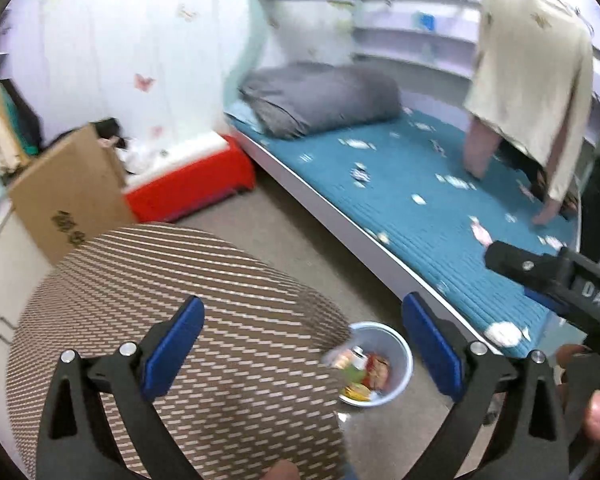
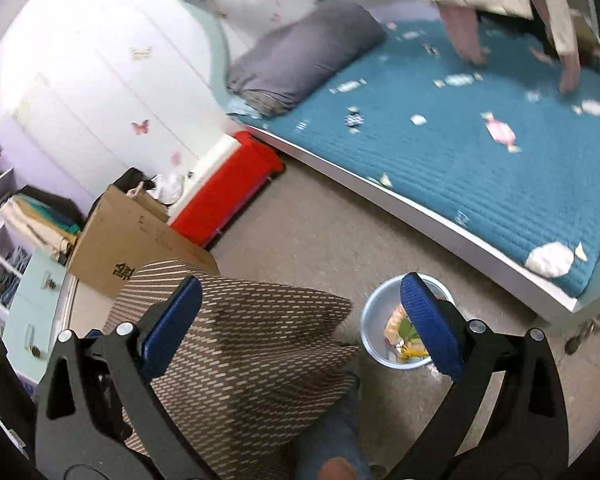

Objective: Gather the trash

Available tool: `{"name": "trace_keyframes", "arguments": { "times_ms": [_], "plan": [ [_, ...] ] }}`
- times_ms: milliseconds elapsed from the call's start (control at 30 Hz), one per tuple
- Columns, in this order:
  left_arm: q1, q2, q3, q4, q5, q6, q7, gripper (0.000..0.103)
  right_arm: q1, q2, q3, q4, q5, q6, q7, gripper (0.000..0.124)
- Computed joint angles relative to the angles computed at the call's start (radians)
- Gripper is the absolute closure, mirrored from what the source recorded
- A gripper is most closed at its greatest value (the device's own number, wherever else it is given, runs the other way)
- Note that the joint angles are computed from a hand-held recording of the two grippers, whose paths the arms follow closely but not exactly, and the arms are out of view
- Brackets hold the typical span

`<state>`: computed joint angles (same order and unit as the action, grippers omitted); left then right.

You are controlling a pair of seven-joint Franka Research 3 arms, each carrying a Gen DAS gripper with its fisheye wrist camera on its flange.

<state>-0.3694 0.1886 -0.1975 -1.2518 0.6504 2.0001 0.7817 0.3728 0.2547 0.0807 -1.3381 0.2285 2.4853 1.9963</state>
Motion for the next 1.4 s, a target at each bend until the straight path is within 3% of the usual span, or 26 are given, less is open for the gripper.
{"name": "trace_keyframes", "arguments": {
  "times_ms": [100, 300, 633, 900, 1400],
  "plan": [
    [0.022, -0.138, 0.004, -0.135, 0.044, 0.032, -0.052, 0.006, 0.043, -0.016, -0.001, 0.039, -0.082, -0.015, 0.027, 0.027],
    [0.103, -0.361, -0.041, -0.327, 0.1, 0.055, -0.143, 0.006, 0.143, -0.03, 0.004, 0.121, -0.281, -0.036, 0.071, 0.027],
    [0.25, -0.605, -0.115, -0.457, 0.114, 0.021, -0.213, 0.006, 0.265, -0.031, 0.021, 0.206, -0.48, -0.01, 0.027, 0.027],
    [0.327, -0.692, -0.17, -0.465, 0.14, -0.021, -0.227, 0.006, 0.291, -0.069, 0.02, 0.186, -0.585, 0.045, 0.054, 0.027],
    [0.38, -0.744, -0.217, -0.472, 0.151, -0.008, -0.281, 0.006, 0.291, -0.096, 0.036, 0.175, -0.665, 0.084, 0.106, 0.027]
  ]
}}
